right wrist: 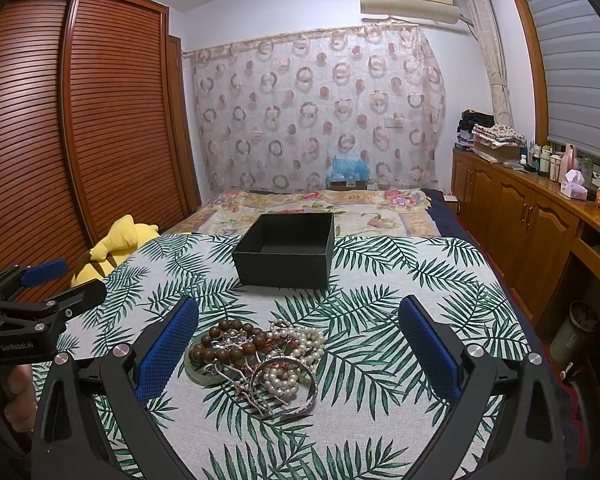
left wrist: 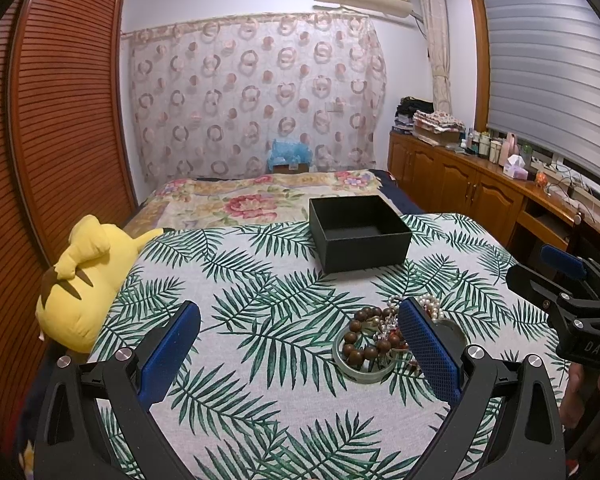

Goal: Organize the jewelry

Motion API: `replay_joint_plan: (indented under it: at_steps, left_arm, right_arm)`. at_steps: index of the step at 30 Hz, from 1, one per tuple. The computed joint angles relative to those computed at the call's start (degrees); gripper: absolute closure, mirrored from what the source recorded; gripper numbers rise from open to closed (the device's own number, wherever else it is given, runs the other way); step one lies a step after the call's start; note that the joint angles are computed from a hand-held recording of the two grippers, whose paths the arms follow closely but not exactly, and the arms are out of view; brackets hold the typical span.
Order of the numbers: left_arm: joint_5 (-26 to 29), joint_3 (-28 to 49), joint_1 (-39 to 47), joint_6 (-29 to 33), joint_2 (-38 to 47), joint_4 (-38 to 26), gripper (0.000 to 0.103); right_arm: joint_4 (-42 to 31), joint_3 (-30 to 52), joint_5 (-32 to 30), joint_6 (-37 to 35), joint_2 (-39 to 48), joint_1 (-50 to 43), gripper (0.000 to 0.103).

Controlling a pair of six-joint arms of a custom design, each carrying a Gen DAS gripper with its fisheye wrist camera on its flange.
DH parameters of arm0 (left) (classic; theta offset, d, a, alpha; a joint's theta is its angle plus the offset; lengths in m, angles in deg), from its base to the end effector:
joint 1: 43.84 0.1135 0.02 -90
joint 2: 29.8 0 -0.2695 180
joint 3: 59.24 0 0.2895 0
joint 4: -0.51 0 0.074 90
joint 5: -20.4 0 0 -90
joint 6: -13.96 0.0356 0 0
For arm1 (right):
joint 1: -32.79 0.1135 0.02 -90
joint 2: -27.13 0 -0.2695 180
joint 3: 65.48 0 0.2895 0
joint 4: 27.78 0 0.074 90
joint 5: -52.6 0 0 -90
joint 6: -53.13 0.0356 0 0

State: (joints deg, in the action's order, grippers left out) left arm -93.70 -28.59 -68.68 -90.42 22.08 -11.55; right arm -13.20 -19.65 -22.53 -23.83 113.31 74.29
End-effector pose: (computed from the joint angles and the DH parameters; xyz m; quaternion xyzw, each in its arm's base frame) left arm 0.1990 -0.0761 0.1622 -0.0203 0.8661 0.0172 0.4992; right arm 0.2459 0.2054 0.1478 -0.1398 0.8310 0.1441 0.5188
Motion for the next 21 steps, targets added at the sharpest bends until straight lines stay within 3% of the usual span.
replay_joint_plan:
  at_steps: [21]
  left_arm:
    - [0.50, -0.29, -0.10, -0.54, -1.38, -1.80, 0.007]
  right_arm:
    - [0.02, 0.30, -0.02, 0.23, 0.55, 0.11, 0.003]
